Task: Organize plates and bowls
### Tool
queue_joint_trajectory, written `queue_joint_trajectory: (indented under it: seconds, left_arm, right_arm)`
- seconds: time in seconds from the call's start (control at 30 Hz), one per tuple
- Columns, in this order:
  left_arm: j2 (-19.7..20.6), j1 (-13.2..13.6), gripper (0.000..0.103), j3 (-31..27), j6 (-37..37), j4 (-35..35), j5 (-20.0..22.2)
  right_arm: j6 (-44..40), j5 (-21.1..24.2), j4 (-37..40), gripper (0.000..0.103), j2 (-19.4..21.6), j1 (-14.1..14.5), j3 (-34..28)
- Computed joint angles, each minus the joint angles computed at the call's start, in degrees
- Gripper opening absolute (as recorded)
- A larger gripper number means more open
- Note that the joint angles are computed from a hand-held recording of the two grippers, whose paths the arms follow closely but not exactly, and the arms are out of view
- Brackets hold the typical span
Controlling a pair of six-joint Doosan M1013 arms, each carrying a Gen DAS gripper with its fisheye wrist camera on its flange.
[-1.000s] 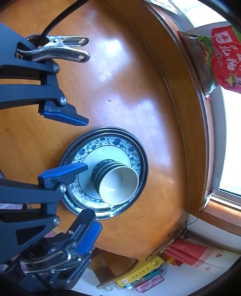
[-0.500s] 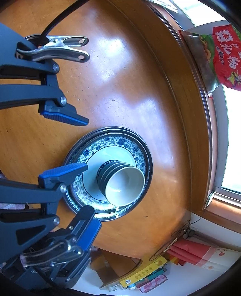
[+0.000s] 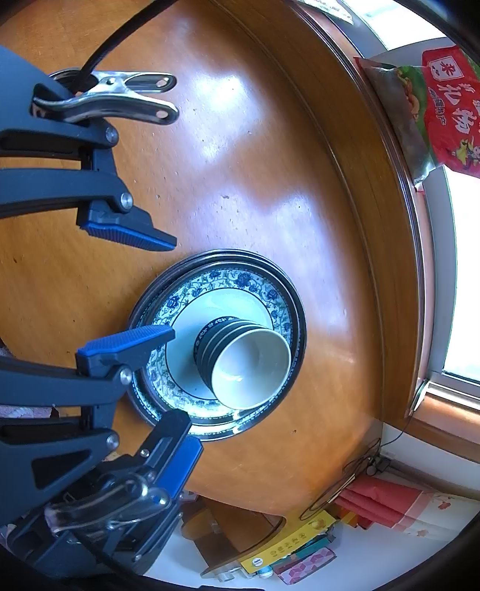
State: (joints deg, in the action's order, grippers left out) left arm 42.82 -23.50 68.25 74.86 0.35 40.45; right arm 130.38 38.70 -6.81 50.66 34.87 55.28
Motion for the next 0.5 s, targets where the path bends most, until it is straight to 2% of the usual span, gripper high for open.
queue_joint_trajectory:
  seconds: [0.5]
  left_arm:
    - [0.39, -0.50, 0.044, -0.37, -0.02, 0.26, 0.51]
  right_arm:
    - [0.28, 0.01, 0.33, 0.034, -0.20, -0.23, 0.57]
